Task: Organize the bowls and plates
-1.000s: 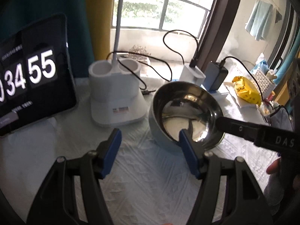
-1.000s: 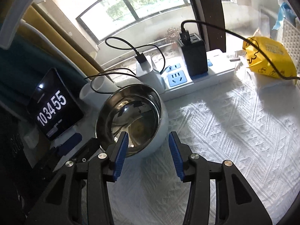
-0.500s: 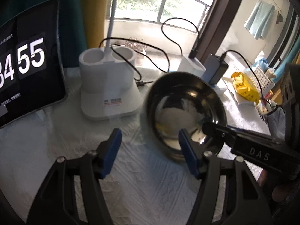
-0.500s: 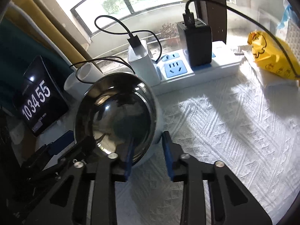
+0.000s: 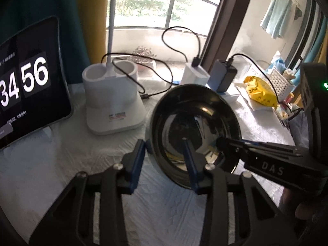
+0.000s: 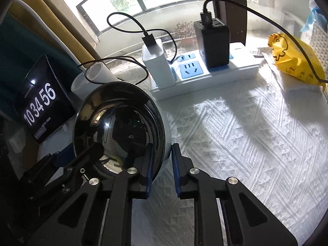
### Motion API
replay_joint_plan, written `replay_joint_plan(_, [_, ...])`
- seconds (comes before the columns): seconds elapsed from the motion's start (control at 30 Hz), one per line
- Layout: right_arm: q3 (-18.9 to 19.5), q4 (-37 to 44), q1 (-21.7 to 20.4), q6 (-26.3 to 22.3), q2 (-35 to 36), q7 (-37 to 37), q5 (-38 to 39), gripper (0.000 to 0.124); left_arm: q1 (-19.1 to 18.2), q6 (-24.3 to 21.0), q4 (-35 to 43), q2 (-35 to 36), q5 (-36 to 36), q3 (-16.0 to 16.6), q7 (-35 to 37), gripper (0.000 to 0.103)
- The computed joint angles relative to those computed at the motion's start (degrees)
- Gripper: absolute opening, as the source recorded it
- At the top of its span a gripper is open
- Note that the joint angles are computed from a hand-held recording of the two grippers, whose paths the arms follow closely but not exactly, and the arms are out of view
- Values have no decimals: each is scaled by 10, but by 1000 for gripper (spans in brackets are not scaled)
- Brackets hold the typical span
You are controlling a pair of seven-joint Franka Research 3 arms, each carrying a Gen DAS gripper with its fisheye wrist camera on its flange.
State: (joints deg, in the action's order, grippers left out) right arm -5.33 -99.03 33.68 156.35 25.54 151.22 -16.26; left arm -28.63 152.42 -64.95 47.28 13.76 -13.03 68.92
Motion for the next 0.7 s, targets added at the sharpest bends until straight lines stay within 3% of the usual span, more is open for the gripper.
replay_joint_plan(0.2, [-4, -33, 2, 0, -32, 20, -15, 16, 1, 29, -45, -33, 7, -5, 8, 39])
replay_joint_plan(0.7, [33, -114, -19, -14, -121, 83, -88, 16, -2, 109, -163, -125, 41, -4, -15, 39])
